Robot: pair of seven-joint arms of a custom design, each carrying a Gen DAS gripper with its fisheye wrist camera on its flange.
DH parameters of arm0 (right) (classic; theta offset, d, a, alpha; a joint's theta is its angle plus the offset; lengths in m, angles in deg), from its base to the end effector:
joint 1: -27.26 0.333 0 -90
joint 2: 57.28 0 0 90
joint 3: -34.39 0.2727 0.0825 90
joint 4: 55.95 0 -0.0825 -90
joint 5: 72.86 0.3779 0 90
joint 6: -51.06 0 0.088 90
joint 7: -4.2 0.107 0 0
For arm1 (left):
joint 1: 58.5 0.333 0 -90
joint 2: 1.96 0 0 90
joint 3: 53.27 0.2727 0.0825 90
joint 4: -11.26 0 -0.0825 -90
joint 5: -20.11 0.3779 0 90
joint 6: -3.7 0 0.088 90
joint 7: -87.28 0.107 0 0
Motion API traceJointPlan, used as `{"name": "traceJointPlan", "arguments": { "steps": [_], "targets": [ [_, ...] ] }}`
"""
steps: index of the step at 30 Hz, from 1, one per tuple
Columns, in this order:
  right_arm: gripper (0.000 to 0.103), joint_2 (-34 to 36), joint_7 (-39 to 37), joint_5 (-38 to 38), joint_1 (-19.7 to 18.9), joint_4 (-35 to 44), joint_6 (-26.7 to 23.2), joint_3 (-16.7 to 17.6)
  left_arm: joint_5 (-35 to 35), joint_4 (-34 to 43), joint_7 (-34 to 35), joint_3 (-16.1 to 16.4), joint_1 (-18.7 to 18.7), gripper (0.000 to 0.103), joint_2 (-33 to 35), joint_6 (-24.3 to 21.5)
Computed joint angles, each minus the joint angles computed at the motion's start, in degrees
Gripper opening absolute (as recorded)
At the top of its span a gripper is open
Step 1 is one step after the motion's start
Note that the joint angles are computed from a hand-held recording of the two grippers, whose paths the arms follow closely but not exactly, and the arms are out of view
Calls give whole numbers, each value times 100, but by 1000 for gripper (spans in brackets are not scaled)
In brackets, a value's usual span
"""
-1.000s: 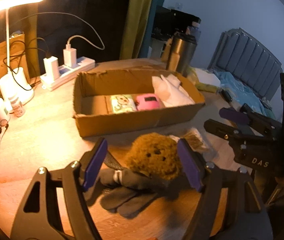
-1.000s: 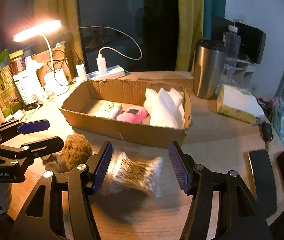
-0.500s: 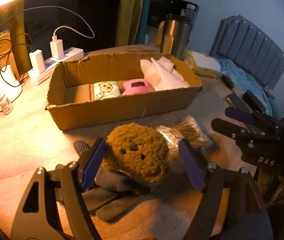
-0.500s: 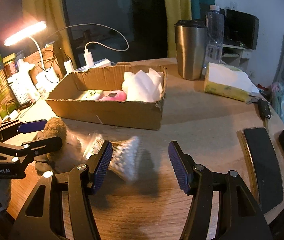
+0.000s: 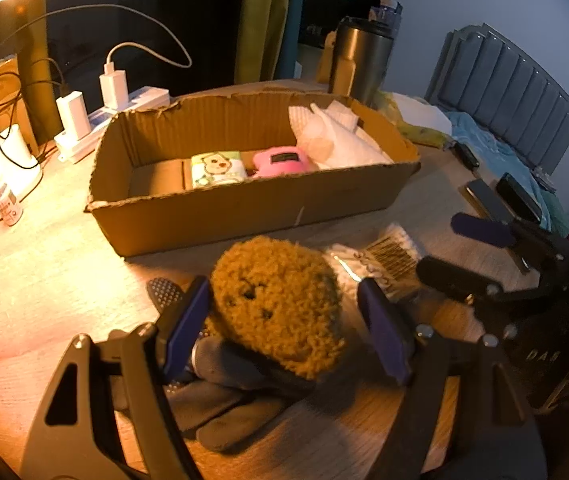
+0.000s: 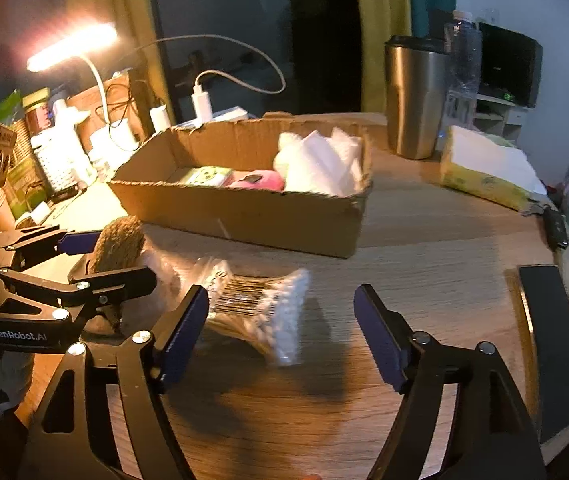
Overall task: Organize soft objects
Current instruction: 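Grasp and lift the cotton swab bag with the right gripper while the left gripper grasps the brown fuzzy ball, then carry the swab bag into the box with the right gripper while the left gripper lowers the fuzzy ball in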
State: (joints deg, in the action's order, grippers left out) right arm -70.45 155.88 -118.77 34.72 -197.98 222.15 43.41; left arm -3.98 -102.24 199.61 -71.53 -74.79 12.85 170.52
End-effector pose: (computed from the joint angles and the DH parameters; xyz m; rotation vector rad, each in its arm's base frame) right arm 0.4537 0.1876 0.4045 -1.7054 1.7556 -0.6448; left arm 0.5375 -0.3276 0.3786 -1.3281 2.4493 -1.0234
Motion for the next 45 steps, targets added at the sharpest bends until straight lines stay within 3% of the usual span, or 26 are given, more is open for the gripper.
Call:
{"name": "traceJointPlan", "arguments": {
  "steps": [3, 11, 19, 26, 29, 45],
  "targets": [
    [82, 137, -169, 164, 94, 85, 20, -46, -382, -25, 333, -172, 174, 76, -69, -45],
    [85, 486, -541, 574, 344, 363, -137, -175, -258, 24, 276, 21, 58, 76, -38, -125],
    [84, 778, -1213, 1298, 616, 580, -325, -334, -783, 153, 874, -197, 291, 76, 100, -308],
    [82, 958, -1414, 1668, 761, 750, -561, -385, -1302, 162, 1423, -293, 395, 66, 82, -437],
    [75, 928, -1402, 1602, 774, 769, -661, -379, -1520, 126, 1597, -292, 404, 65, 26, -426],
    [75, 489, -1015, 1028, 655, 749, -796, -267, -2356, -2, 2130, -141, 360, 65, -406, -195]
  ]
}}
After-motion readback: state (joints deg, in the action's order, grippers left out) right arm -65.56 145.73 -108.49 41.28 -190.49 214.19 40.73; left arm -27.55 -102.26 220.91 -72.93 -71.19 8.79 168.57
